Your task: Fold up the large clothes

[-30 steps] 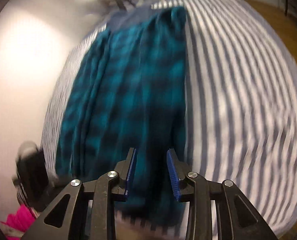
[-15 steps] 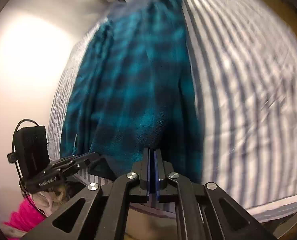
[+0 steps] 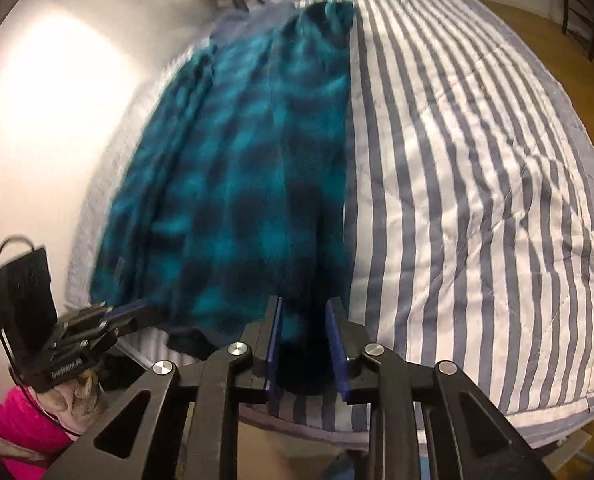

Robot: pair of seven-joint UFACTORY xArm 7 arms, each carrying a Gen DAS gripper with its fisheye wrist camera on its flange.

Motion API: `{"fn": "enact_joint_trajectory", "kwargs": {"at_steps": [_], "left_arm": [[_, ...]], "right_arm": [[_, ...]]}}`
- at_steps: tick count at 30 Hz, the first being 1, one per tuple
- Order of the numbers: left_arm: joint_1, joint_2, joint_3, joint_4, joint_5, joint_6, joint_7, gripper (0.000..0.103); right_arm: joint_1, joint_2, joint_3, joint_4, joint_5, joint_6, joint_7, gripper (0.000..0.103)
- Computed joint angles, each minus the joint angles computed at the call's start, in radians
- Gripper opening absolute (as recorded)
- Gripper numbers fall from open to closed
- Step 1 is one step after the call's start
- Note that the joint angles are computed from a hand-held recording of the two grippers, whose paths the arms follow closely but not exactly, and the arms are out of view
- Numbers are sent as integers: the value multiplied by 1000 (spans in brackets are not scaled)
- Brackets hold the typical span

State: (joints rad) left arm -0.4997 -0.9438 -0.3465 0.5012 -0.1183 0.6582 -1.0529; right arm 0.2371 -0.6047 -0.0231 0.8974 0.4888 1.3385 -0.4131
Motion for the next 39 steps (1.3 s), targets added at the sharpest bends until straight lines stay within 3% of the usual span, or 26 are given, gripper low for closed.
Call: {"fn": "enact_joint_trajectory", "kwargs": {"at_steps": [5, 9, 12, 17, 20, 23, 24, 25, 27, 33, 37, 38, 39], "left_arm": [[16, 132, -4, 98, 36, -61, 66, 0], [1, 318, 17, 165, 16, -188, 113, 0], [-10, 418, 5, 213, 28, -207, 135, 0], [-25, 546, -7, 224, 38, -214, 124, 0], [-41, 533, 12, 172, 17, -296, 91, 0], [-28, 516, -3, 203, 47, -237, 63, 2], [-9, 509, -25, 223, 81, -209, 41, 13], [7, 505, -43, 235, 111, -197, 23, 38], [32, 511, -75, 267, 170, -179, -10, 64], [24, 692, -91, 447, 277, -17, -31, 64], [-19, 751, -80, 524, 341, 118, -40, 64], [-29, 768, -78, 543, 361, 146, -43, 63], [-38, 784, -75, 562, 383, 177, -49, 55]], "right_arm": [[-11, 24, -30, 20, 50, -53, -11, 25], [-18, 48, -27, 46, 63, -105, -11, 25], [-25, 47, -46, 51, 83, -115, -5, 25], [-37, 46, -63, 56, 97, -126, -11, 25], [-41, 41, -69, 56, 98, -121, -21, 25], [-44, 29, -82, 57, 107, -113, -36, 25], [-45, 26, -85, 58, 110, -113, -39, 25], [-47, 24, -90, 59, 115, -113, -40, 26], [-52, 24, -103, 65, 131, -110, -42, 27], [-69, 37, -127, 90, 169, -108, -39, 29], [-76, 43, -132, 98, 184, -100, -38, 29], [-77, 44, -132, 99, 185, -99, -39, 29], [-79, 45, -131, 100, 185, -97, -40, 29]]}}
